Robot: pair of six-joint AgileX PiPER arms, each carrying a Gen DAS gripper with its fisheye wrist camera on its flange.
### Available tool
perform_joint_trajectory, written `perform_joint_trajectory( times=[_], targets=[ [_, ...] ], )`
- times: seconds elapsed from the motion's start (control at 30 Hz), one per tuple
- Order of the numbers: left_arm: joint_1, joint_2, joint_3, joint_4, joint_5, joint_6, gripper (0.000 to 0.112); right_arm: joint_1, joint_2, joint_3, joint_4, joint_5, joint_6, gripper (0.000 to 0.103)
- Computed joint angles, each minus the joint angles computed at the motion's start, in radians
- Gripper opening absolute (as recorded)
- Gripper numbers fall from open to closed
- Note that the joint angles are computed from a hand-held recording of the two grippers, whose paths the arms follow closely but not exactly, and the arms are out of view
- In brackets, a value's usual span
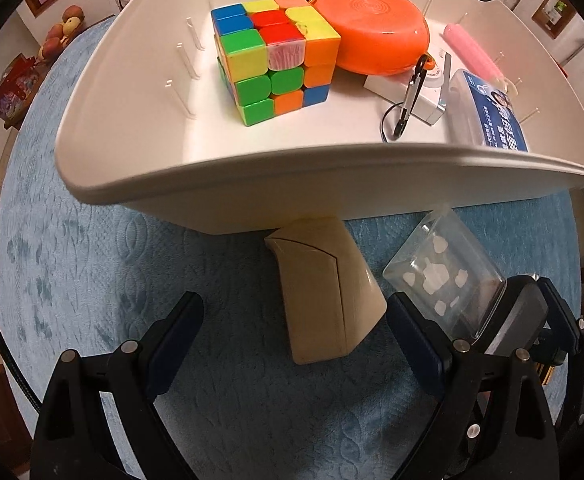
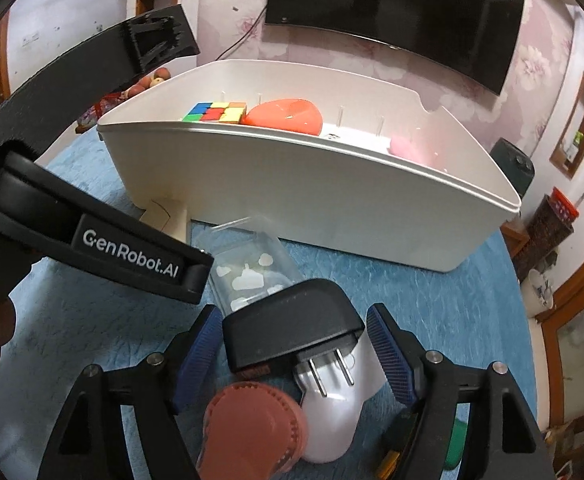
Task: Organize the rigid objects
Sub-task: 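Grasp the beige wedge block with the left tool while the right tool grasps the black charger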
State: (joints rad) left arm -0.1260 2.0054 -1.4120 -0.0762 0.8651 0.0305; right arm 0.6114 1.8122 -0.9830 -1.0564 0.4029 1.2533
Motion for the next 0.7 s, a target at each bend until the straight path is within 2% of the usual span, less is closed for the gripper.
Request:
perform_joint_trajectory(
  times=[0.07, 0.13, 0.23, 0.3, 0.33, 0.57, 0.7],
  targets=[
    [-0.001, 0.009, -0.011, -0.005, 0.0, -0.001, 0.09, -0.01, -0.002, 0.002, 0.016, -0.019, -0.031, 0.074],
    [-0.002, 0.012, -0.016, 0.012, 0.001, -0.019, 0.084, -0.019, -0.009, 0.005, 0.085, -0.051, -0.1, 0.066],
    [-0.011, 0.008, -0.012, 0.04, -0.006, -0.039, 0.076, -0.022, -0.016, 0.001, 0.143, -0.047, -0.156, 0.065],
    [-0.016, -0.009, 0.007, 0.046, -0.025, -0.032, 0.055, -0.026, -0.028, 0.007, 0.156, -0.049, -0.156, 0.065],
    [-0.02, -0.027, 0.022, 0.046, -0.032, -0.024, 0.052, -0.03, -0.035, 0.009, 0.176, -0.054, -0.167, 0.065],
    [0.008, -0.104, 0.079, -0.011, -0.038, 0.06, 0.052, -0.027, -0.112, 0.051, 0.194, -0.051, -0.15, 0.065],
    [0.023, -0.171, 0.082, -0.046, 0.008, 0.113, 0.052, -0.026, -0.157, 0.055, 0.233, -0.034, -0.169, 0.065]
  ],
)
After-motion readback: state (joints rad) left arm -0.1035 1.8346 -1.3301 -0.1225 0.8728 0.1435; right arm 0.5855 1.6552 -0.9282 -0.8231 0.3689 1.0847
